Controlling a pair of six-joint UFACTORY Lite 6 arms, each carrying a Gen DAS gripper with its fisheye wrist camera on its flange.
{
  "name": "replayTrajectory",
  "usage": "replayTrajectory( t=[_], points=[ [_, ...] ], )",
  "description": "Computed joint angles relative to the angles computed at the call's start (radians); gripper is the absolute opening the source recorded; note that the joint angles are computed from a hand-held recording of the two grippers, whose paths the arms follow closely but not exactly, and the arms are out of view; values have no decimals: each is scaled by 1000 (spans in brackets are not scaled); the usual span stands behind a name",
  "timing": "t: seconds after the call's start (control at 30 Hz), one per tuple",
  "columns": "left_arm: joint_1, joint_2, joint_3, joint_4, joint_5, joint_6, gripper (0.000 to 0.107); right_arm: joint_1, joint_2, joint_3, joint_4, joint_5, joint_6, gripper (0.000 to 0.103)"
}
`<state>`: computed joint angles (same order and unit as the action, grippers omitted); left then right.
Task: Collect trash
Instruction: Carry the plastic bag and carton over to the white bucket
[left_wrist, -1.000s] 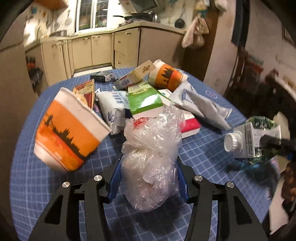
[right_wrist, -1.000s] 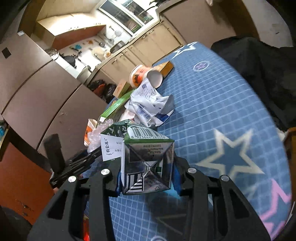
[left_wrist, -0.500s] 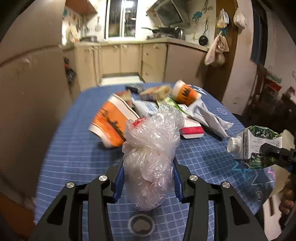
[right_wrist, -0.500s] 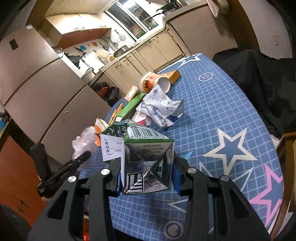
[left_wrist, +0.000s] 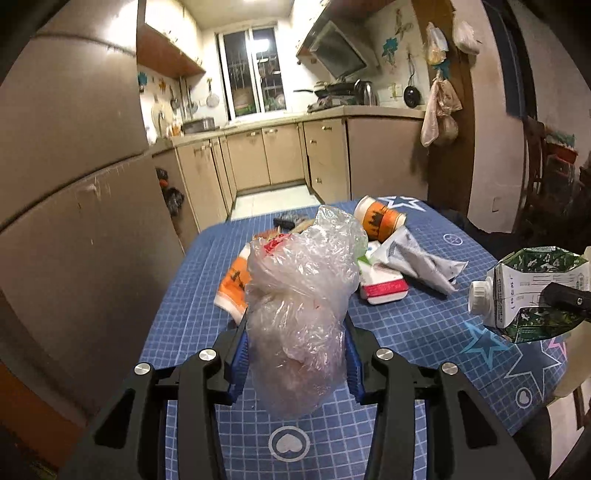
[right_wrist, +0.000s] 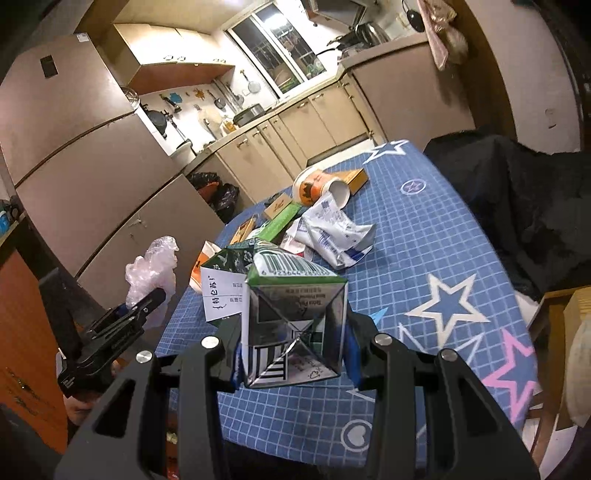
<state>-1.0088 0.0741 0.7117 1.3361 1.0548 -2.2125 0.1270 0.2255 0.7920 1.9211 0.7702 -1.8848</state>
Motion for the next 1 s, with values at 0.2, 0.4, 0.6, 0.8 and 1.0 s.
replayTrajectory(
  t=[0.2, 0.4, 0.6, 0.8, 1.0],
  points=[
    [-23, 56, 90, 1, 19, 35, 44, -63, -90, -67, -10, 16, -5, 39],
    [-35, 174, 247, 13, 22, 106, 44, -188, -144, -105, -43, 58, -1, 39],
    [-39, 320, 437, 29, 7, 184, 44, -341, -179, -125, -100, 104, 15, 39],
    [-38, 450, 624, 37, -12, 280, 44, -485, -202, -134, -141, 150, 14, 39],
    [-38, 612, 892, 27, -22, 417, 44, -639, -192, -92, -202, 211, 29, 39]
  ],
)
